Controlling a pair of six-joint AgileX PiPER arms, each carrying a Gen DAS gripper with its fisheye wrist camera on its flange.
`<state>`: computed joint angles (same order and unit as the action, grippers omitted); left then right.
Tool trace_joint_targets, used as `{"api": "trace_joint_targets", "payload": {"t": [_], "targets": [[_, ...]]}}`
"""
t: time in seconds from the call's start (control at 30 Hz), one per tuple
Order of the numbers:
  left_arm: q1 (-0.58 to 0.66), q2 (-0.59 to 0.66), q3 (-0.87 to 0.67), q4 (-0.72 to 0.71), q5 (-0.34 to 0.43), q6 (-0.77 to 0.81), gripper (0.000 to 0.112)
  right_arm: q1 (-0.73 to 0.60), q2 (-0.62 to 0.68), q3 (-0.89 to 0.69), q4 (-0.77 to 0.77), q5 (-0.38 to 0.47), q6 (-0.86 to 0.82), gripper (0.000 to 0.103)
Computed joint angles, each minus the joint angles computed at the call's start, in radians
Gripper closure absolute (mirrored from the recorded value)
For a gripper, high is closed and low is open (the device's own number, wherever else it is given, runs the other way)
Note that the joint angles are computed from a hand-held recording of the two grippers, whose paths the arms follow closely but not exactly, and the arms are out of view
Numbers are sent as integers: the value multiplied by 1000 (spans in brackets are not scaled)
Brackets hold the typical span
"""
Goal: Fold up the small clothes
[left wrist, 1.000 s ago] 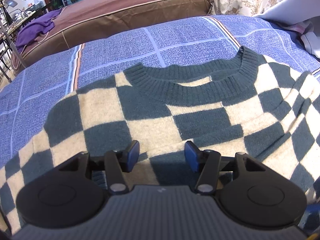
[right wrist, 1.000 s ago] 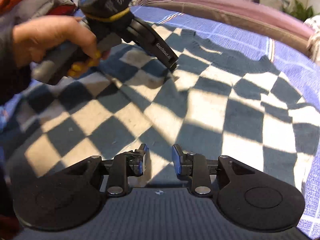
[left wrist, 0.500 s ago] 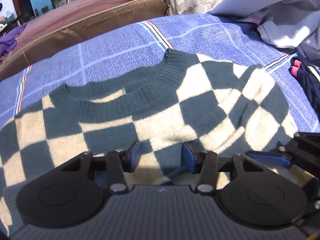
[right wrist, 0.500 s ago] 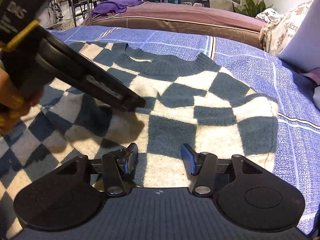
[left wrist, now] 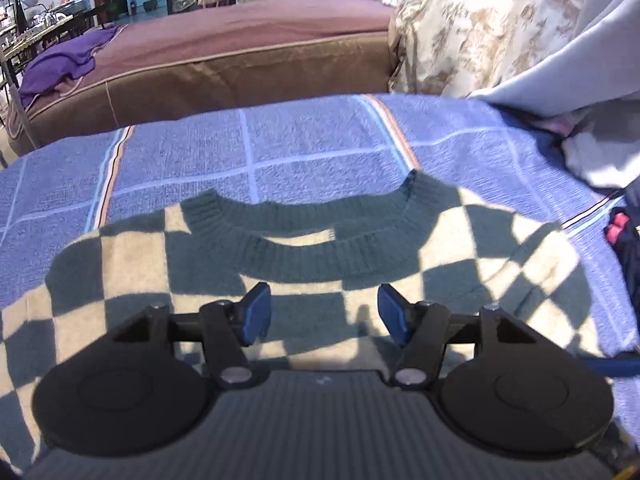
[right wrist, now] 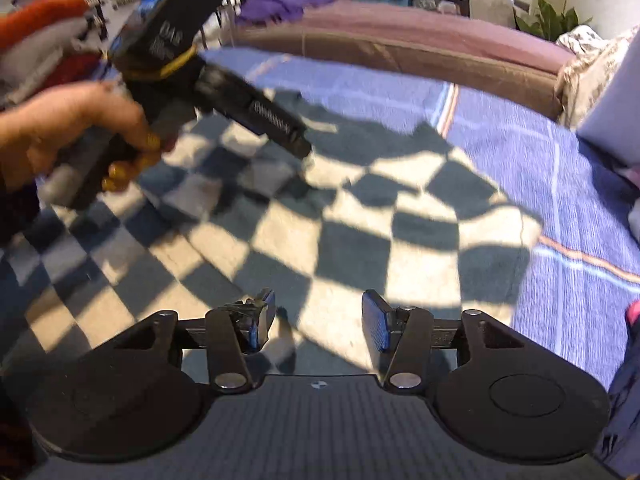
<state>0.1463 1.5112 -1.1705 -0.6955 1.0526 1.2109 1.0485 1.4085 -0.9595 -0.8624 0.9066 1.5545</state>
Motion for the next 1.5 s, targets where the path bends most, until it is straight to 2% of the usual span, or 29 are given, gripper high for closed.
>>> {"api": "trace_joint_targets", "payload": {"t": [0.07,0.1,0.17,0.23,0.3,0.37,0.4,0.43,0.47,0.5,0.53,0.57,0.6,0.67,0.7,0.77,0.83,0.93,1.0,1.07,1.17,1.23,1.3,1.33,1.47,1.5], "targets": [[39,-60,44,-13,95,85,54,-60,31,-33,-22,14,-28,15],[44,-105,94,-2,97,127,54,-111,44,-31,-32,-24,-29,15],[46,-180,205,4,15,181,74,-217,72,-25,35,-136,-89,18],[13,-170,258,61,-27,162,70,-270,137,-46,97,-166,-161,22],[42,-172,311,22,-58,202,69,-291,162,-26,65,-189,-97,23],[56,-218,350,34,-73,254,66,-321,159,-12,84,-234,-63,16],[47,-245,376,41,-96,276,65,-316,180,-30,73,-216,-84,14],[43,-273,402,41,-119,300,64,-297,213,-55,22,-171,-75,0],[39,-288,416,41,-133,301,64,-281,255,-80,-53,-108,-26,0],[44,-290,419,39,-133,298,64,-285,286,-86,-102,-85,29,0],[54,-290,422,33,-128,304,63,-311,303,-77,-140,-101,85,0],[65,-288,423,26,-122,326,61,-344,290,-54,-161,-148,151,0],[73,-283,421,22,-116,347,60,-355,266,-40,-170,-156,225,0],[85,-266,396,37,-88,327,58,-324,185,7,-230,-118,364,2],[85,-262,387,48,-79,314,57,-301,150,26,-245,-101,382,0],[83,-268,390,53,-80,323,56,-239,87,49,-226,-79,336,0],[86,-277,400,52,-83,333,55,-174,68,78,-232,-94,297,0],[89,-279,401,52,-82,335,55,-113,113,105,-209,-117,237,0],[98,-283,408,46,-79,350,54,-94,150,136,-262,-108,249,0],[99,-286,414,42,-84,350,54,-130,142,140,-295,-142,303,0],[77,-293,413,63,-98,319,53,-243,183,45,-107,-236,119,0],[73,-285,407,65,-99,317,53,-276,229,-28,-48,-205,27,0],[82,-277,402,60,-89,320,53,-324,273,-66,-54,-227,10,0],[86,-275,401,57,-85,328,52,-332,278,-79,-73,-205,62,0],[90,-269,394,58,-79,331,51,-275,266,-119,-116,-8,268,0],[90,-266,393,58,-79,330,50,-250,247,-105,-121,0,293,0]]}}
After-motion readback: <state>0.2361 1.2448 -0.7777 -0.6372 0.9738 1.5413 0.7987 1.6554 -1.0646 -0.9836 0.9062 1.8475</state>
